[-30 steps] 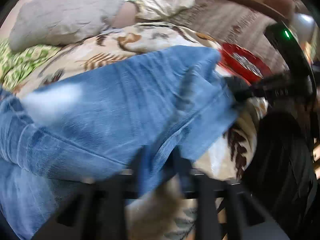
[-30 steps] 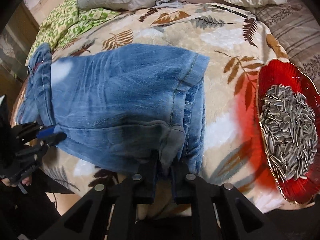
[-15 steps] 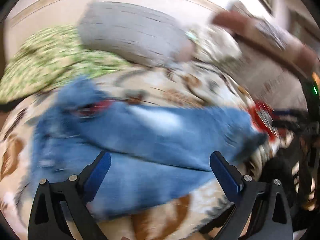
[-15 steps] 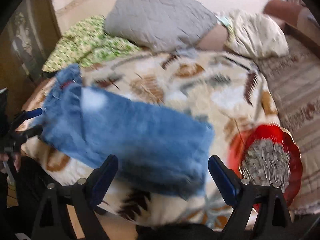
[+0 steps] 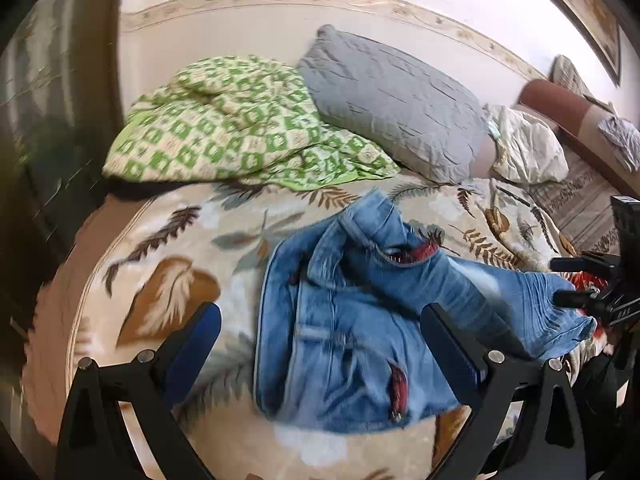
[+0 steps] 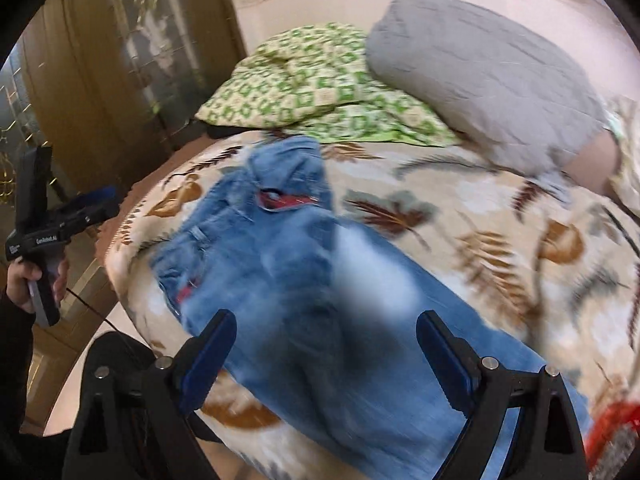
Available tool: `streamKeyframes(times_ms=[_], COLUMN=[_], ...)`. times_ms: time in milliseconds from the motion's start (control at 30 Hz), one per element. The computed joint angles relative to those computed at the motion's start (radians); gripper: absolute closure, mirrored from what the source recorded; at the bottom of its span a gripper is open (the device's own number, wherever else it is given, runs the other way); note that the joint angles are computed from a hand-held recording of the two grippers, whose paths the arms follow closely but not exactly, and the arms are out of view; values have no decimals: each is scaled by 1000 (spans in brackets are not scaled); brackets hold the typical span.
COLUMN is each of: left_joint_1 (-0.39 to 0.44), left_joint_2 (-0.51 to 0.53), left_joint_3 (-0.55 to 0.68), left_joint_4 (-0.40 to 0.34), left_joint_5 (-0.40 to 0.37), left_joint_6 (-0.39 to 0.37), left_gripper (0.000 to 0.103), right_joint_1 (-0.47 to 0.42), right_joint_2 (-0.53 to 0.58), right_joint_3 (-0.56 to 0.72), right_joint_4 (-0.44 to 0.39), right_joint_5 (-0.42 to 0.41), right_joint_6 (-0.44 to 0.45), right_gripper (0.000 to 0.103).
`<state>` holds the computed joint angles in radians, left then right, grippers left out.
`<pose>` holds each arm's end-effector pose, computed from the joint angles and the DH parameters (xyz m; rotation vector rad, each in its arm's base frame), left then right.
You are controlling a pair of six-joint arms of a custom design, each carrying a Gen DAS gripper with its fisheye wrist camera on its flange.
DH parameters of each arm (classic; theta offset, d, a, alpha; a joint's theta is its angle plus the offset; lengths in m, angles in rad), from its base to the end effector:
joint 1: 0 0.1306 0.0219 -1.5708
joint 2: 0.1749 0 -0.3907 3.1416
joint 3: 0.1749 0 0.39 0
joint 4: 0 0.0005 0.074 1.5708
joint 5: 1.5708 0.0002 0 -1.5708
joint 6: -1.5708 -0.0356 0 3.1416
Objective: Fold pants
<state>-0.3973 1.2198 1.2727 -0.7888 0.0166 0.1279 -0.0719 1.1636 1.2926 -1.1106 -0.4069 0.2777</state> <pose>0.3906 -0.1651 0.4622 0.3206 2.3015 -0.2862 0.3778 -0.0136 0.4722 -0.4076 2.4420 0.3716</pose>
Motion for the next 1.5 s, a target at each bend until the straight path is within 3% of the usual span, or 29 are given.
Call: streamKeyframes(times_ms=[233,367,533,667,733,767,800,833,867,900,1033,1200,1400,1500], left_joint_1=[23,15,-14,-30,-37,-40,-41,-43,-43,-43,-56,-37,0,21], left_joint_2=[270,458,659,765,818,838,850,855,869,885,850,716,436,291], left_joint_3=[290,506,771,916,988,1015,1031,1037,1058,1083,1036,892,561,369], left_joint_4=[-106,-240,-413,-516,-578,-600,-612,-613,-638,-670,-640,-546,-370,-292], left_joint_5=[130,176,194,184,173,168,165,165,172,185,150,197,255,249], left_joint_6=[-84,-119,-111,-107,-101,-95,-92,-92,-92,-88,-128,-124,-95,-59], left_gripper=[3,3,3,3,3,3,11,31,87,85,86,86,85,85], right_joint_1=[90,110,135,155,161,163,168,171,172,173,176,183,215,246], right_joint_2=[86,138,212,254,271,278,289,297,300,298,276,221,99,40], right_joint_3=[21,34,53,67,73,76,82,86,83,78,57,39,-23,-78], right_joint_4=[97,138,180,200,206,205,198,193,199,208,236,246,274,287], right_joint_5=[20,37,39,61,65,71,86,103,107,110,114,123,110,72], right_joint_6=[-77,-125,-151,-151,-149,-147,-144,-145,-150,-150,-141,-119,-80,-85], right_gripper=[10,10,10,12,21,44,74,77,81,86,90,91,91,91])
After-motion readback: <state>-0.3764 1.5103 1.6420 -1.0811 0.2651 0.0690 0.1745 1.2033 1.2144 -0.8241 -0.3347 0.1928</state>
